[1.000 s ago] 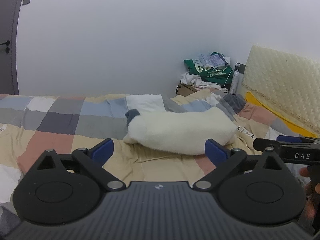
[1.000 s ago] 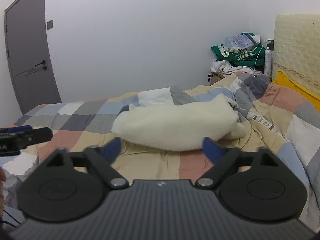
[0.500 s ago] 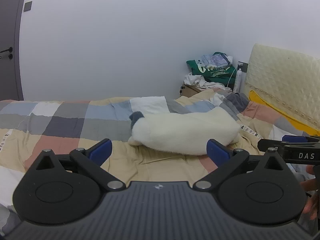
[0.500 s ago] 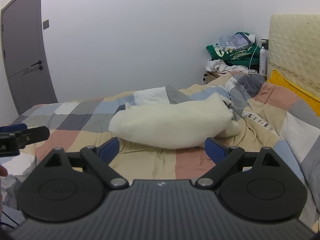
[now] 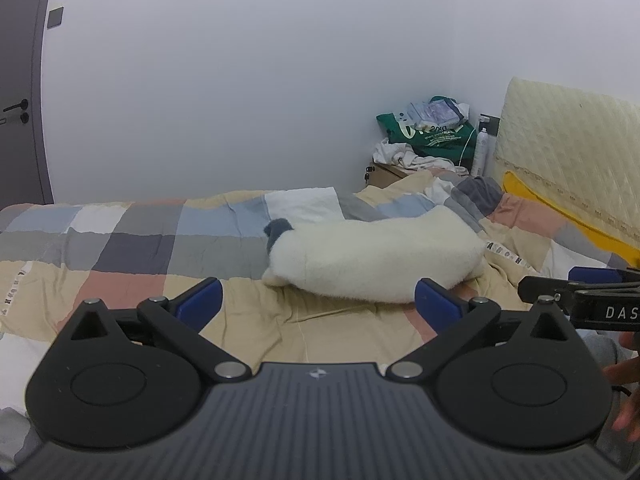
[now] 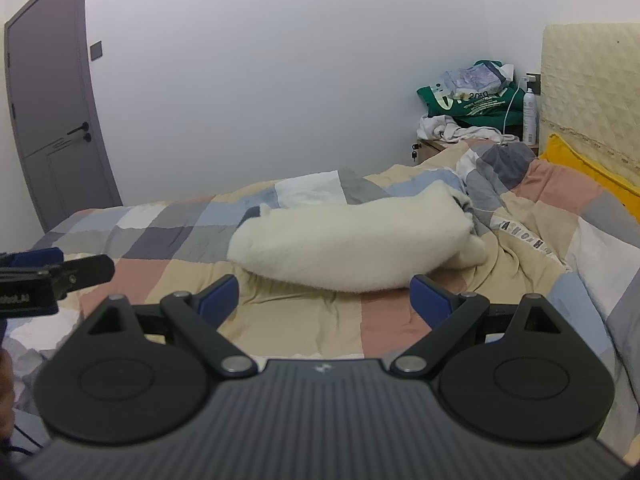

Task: Fold large clothes

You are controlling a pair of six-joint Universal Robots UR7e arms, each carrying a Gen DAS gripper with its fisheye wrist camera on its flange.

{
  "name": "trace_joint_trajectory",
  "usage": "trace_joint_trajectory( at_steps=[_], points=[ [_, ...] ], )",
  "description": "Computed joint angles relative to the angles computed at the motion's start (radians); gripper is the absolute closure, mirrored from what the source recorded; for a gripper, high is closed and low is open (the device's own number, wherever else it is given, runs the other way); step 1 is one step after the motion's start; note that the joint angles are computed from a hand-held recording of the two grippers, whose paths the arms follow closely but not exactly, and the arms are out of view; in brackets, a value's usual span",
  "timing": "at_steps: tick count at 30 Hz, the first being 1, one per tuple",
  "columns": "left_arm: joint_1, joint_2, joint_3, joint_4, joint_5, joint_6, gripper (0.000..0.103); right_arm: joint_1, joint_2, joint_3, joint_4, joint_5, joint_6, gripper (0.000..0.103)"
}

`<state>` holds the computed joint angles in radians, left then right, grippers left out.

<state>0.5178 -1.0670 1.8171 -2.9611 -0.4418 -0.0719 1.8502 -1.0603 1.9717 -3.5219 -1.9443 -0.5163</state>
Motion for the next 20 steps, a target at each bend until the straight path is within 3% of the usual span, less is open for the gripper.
trace_joint_trajectory(
  at_steps=[20],
  points=[
    [-0.015, -0.009, 0.016, -0.01, 0.001, -0.002, 0.0, 0.009, 0.008, -0.007, 0.005, -0.013, 0.003, 0.009]
  ],
)
